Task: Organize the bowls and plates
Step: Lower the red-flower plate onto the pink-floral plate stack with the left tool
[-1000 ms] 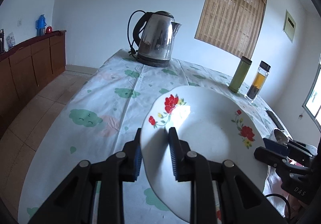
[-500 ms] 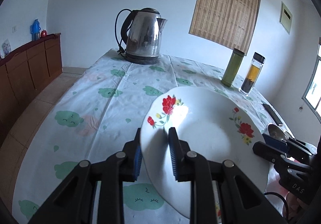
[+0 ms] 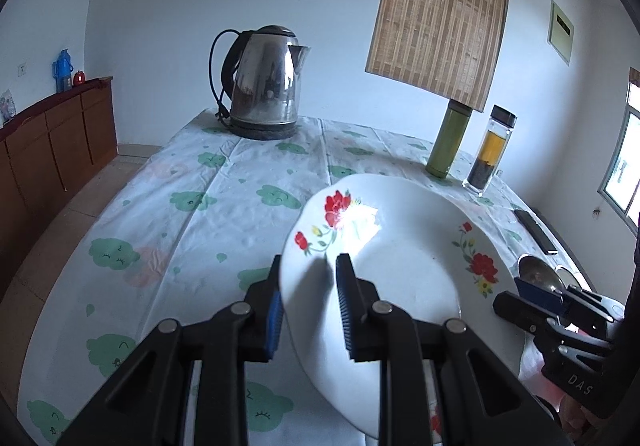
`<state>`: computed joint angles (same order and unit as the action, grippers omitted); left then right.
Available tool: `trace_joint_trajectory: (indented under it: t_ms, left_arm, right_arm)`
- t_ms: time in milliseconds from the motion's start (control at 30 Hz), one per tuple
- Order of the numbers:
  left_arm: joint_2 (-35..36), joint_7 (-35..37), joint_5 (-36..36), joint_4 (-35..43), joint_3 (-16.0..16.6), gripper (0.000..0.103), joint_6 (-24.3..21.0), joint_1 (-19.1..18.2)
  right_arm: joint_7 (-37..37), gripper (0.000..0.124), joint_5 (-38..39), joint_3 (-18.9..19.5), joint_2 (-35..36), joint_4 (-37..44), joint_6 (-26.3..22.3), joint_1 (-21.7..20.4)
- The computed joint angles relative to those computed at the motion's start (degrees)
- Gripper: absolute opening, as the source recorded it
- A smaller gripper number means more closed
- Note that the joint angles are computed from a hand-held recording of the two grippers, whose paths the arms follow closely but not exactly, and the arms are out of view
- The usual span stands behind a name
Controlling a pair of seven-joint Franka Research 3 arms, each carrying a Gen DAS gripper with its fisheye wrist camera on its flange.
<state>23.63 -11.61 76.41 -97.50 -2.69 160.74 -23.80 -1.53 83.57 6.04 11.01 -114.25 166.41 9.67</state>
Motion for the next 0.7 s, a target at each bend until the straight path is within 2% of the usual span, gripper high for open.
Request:
trace_joint_trajectory:
  t_ms: [300,700]
  left_arm:
    - [1.18,-1.34,1.80,2.07,0.42,0.021,-0.57,-1.14]
    - [3.95,4.70,-2.36,5.43,0.30,0.021,-3.74,-2.90]
  right_arm:
    - [-1.51,0.028,1.95,-0.23,0.15,0.32,0.63,-0.48]
    - [-1.34,0.028,3.25,-0.72,0.30,0.71,1.70,-0.72]
